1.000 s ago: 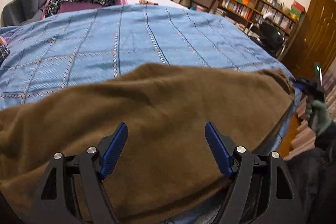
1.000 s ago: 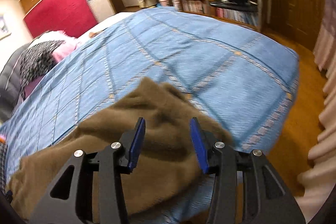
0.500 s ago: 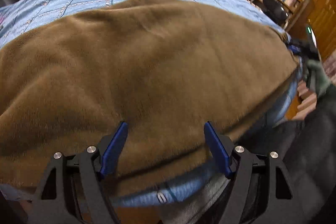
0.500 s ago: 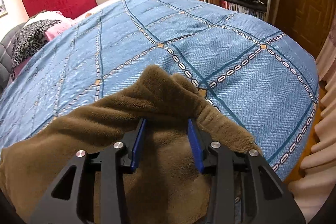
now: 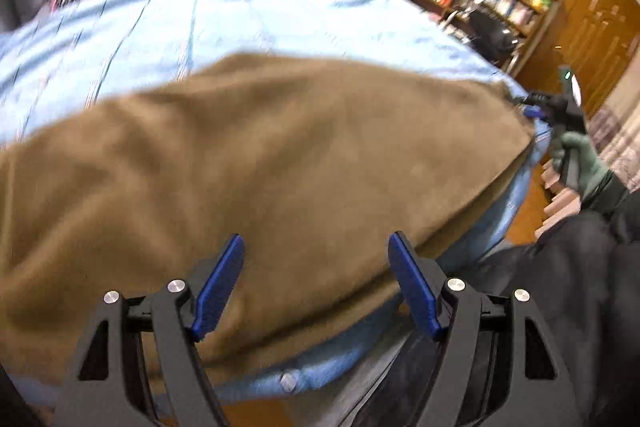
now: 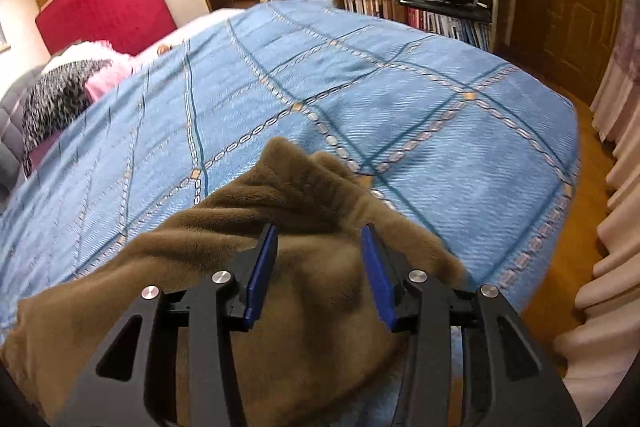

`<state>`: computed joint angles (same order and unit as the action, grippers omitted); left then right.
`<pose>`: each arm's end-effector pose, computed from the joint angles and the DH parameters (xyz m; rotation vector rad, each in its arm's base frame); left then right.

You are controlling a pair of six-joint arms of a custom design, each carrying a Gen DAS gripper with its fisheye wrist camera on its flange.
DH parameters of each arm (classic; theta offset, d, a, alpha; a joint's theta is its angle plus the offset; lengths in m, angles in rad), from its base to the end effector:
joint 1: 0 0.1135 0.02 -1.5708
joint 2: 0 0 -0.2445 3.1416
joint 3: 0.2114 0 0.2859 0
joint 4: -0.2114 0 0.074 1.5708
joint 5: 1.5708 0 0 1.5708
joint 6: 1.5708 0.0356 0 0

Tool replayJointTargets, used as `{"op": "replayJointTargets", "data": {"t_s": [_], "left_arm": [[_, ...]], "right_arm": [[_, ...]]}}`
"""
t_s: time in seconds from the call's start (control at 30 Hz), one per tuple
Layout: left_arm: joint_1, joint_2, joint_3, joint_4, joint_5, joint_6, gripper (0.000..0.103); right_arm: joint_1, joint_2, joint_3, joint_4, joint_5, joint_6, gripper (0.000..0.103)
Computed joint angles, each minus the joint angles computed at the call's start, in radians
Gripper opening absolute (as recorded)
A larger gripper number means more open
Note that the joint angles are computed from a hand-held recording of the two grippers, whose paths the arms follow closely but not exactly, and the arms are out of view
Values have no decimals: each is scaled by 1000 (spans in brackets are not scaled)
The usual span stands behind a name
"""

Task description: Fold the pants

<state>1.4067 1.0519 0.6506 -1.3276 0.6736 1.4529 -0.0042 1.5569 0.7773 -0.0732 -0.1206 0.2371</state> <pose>0.0486 0.1577 0.1713 -0.0115 2.4791 -0.3163 0.3295 0.0029 0.1218 0.2379 2.4193 0.2517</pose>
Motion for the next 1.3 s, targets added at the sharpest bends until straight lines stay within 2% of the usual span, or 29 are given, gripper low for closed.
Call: {"op": "replayJointTargets", "data": {"t_s": [0.1, 0.13, 0.23, 0.3, 0.47, 0.6, 0.73, 0.87, 0.93, 1.0, 1.03, 1.13, 1.3], "left_arm": [[-107, -67, 1, -5, 54, -77, 74], [-166, -107, -16, 22, 65, -139, 74], [-349, -202, -58, 132, 77, -351, 74], [-495, -247, -95, 236, 67, -526, 74], [-788, -272, -172, 468, -15, -858, 74], [-924, -289, -212, 514, -64, -941, 74], [-1008, -271, -255, 557, -120, -973, 74], [-1007, -223, -276, 593, -133, -973, 74], [-997, -218, -273, 589, -126, -961, 75], [-994, -222, -268, 577, -118, -963, 75], [-994, -223, -268, 575, -116, -965, 75], [-988, -231, -253, 562, -113, -960, 75], [-944, -232, -197, 527, -71, -967, 75]], "right_arm": [[-66, -54, -58, 10, -74, 30, 45], [-85, -68, -76, 14, -95, 40, 45], [-107, -125, -125, 21, -97, 45, 46], [-141, -154, -152, 31, -116, 51, 50], [-238, -141, -164, 21, -205, 66, 51], [-274, -82, -161, 38, -293, 91, 54], [-252, -28, -156, 113, -298, 145, 63], [-203, 15, -139, 162, -304, 168, 64], [-171, 30, -135, 178, -270, 171, 64], [-154, 58, -129, 203, -233, 177, 57], [-147, 69, -125, 208, -210, 173, 44], [-137, 49, -119, 186, -229, 158, 28], [-87, -155, -166, 125, -235, 123, 26]]}}
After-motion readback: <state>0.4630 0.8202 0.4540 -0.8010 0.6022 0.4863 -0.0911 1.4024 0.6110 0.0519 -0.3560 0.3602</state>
